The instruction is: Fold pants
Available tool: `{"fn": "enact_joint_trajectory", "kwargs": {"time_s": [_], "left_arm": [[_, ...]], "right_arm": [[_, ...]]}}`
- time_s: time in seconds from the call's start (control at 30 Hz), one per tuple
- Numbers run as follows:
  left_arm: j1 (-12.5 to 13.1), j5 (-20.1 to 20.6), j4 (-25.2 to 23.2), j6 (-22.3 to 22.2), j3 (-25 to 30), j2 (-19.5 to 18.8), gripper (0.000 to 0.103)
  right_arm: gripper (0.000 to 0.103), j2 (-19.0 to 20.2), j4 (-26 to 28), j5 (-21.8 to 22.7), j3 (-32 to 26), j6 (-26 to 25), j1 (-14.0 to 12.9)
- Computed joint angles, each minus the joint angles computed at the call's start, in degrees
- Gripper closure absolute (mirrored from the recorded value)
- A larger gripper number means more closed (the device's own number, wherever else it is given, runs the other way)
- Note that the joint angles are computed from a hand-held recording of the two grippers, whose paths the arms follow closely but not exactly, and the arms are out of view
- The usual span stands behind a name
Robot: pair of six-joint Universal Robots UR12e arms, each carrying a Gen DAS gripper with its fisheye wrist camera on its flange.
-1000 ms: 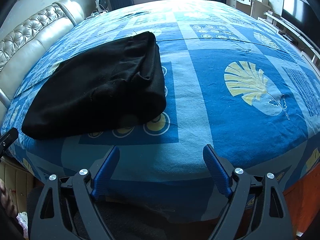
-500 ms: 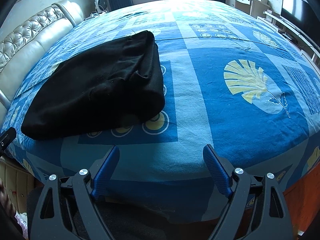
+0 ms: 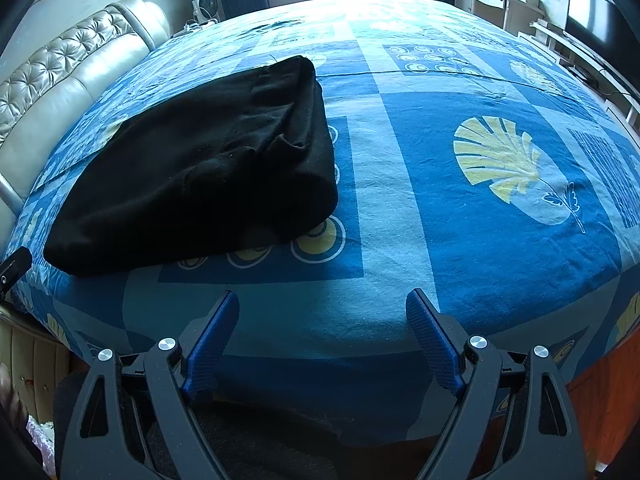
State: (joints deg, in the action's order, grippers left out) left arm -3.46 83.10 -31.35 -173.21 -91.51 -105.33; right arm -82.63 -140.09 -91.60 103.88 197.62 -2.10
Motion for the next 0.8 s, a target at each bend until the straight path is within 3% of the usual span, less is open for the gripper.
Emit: {"fn": "enact_joint_trajectory", "kwargs": {"time_s": [0.8], "left_arm": [[-0.39,0.76,-0.47,0.47,0.06,0.03,0.01]], "right_arm": [[0.019,0.08,0.26,0.41,-0.04,-0.03,0.2]]}}
